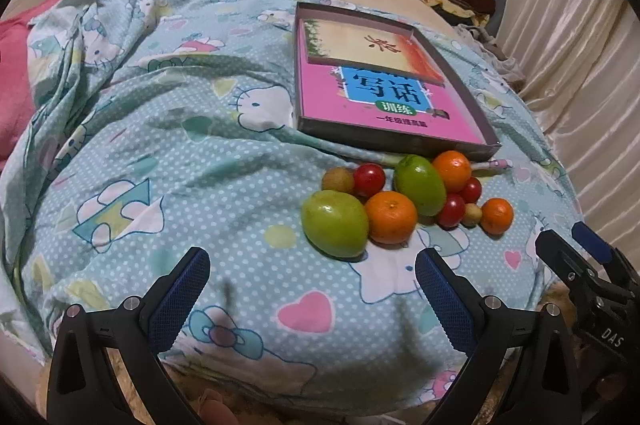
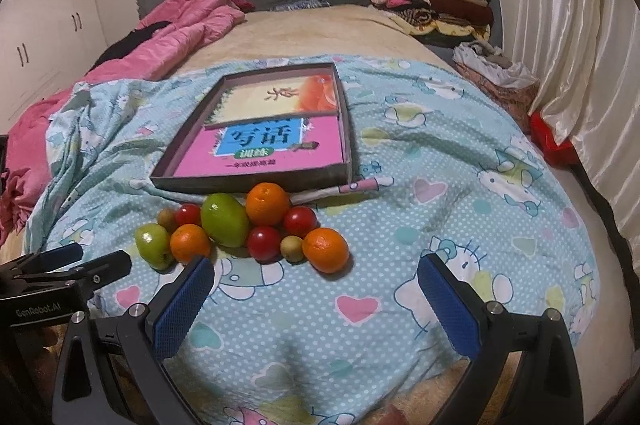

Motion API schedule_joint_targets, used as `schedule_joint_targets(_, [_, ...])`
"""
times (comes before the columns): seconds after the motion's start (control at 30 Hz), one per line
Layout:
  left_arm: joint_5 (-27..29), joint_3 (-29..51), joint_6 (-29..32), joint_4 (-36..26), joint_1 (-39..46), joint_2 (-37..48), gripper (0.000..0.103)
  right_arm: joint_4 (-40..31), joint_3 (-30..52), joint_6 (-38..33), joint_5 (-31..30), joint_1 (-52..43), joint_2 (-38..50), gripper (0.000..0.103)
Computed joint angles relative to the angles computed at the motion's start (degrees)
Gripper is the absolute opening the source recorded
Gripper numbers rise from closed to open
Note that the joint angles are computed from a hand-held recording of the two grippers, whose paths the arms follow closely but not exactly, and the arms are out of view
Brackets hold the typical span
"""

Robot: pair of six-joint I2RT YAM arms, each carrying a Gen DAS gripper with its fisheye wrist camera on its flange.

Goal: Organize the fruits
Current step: 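Close the left tool on the large green pear while the right tool closes on a tangerine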

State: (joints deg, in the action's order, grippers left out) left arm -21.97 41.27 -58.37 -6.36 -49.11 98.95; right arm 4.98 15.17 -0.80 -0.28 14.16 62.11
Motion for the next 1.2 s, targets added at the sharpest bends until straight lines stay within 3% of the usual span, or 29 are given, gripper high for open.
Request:
schedule_joint_targets(0.57, [5.35,4.61,7.11,2.67,4.26,8.29,0.084,1.49,8.77,2.4,0.85,-3.71,19.0,0.102])
schedule_joint_targets(0.8, [6.96,4.97,8.29,4.05,5.43,9.57,0.078,1.62,11.98,1.17,1.03,-4.37,24.66,0.083])
schedule_joint_targets(0.87, [7.28,4.84,8.46,4.47,5.67,9.74,0.076,1.41,12.86,0.56,0.33,-4.34,26.29,0.074])
schedule_joint_targets(0.93, [7.5,4.82,8.78,4.78,5.75,9.82,0.068,1.28,13.63,0.24,-0.21,-4.11,27.66,0.067])
schedule_joint_targets(1.07, [7.76,5.81,9.84,4.37,6.02,10.62,0.066,1.82,14.11,-0.51,-1.59,-3.72,29.13,0.052])
schedule_joint_targets(1.2, [8.35,6.55,11.77,5.18,6.37,11.46,0.056,2.37,14.72,-1.1,-3.63,-3.86,30.6,0.044])
